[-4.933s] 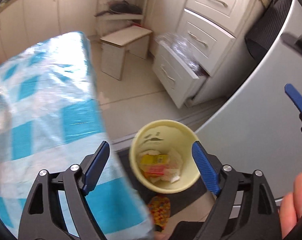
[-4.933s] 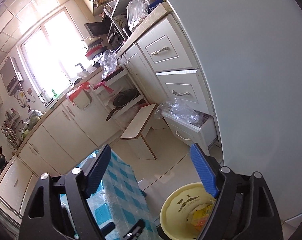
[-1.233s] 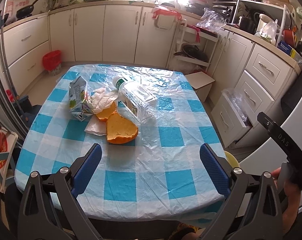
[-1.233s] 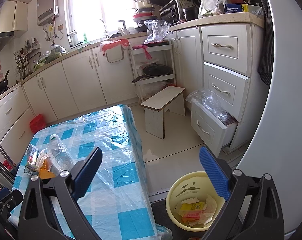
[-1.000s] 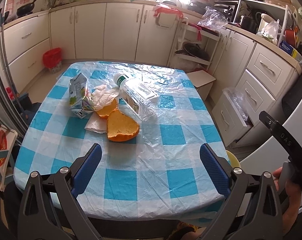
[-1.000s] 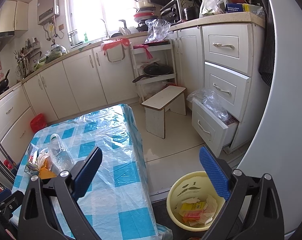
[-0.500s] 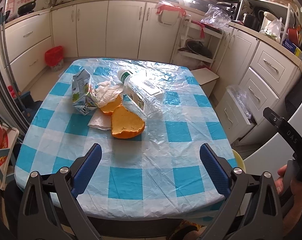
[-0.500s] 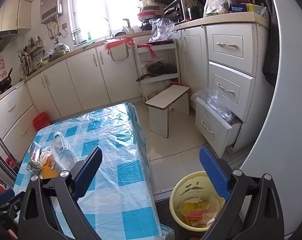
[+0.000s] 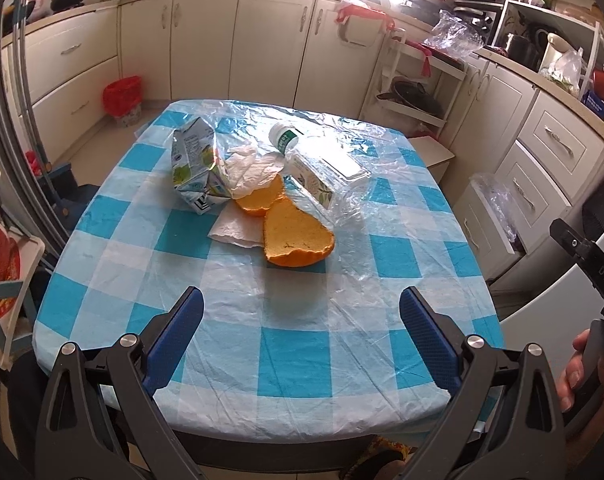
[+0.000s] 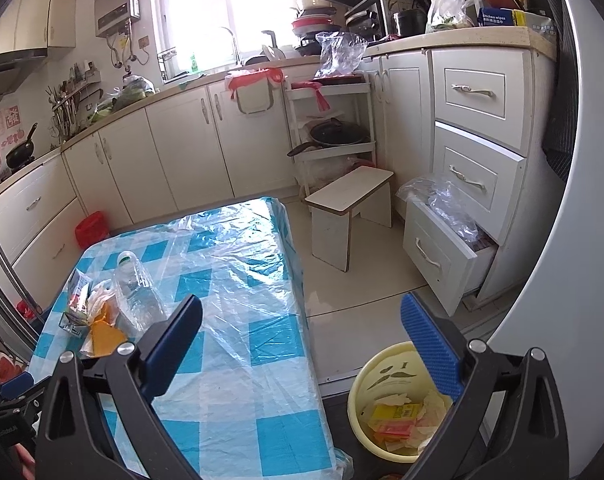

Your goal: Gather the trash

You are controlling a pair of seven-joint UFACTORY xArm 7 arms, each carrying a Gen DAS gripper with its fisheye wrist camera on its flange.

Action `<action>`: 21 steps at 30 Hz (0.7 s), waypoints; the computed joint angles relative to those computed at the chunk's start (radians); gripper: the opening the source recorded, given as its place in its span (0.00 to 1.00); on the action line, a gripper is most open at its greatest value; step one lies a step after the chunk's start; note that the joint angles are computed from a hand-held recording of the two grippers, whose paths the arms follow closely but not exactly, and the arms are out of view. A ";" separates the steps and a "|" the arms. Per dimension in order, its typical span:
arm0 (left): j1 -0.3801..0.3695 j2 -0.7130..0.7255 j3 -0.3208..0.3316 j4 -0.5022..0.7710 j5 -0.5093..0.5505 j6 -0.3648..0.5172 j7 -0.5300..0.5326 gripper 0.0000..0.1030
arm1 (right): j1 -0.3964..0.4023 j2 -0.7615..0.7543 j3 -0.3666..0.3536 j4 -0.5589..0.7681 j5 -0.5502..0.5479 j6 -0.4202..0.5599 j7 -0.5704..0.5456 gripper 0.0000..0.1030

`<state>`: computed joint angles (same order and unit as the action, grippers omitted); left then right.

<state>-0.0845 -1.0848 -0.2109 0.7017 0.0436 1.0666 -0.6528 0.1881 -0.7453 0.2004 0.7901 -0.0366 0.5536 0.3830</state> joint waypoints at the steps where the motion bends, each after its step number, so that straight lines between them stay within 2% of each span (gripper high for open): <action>1: 0.002 -0.014 0.014 -0.015 -0.007 -0.006 -0.009 0.92 | 0.002 -0.002 -0.001 -0.001 0.000 -0.001 -0.002 0.93; 15: 0.044 -0.014 0.121 -0.118 -0.076 -0.111 -0.027 0.92 | 0.045 0.033 -0.011 0.009 0.031 -0.010 -0.031 0.93; 21: 0.084 0.011 0.132 -0.116 -0.019 -0.113 0.036 0.92 | 0.112 0.073 -0.037 0.024 0.083 -0.013 -0.083 0.93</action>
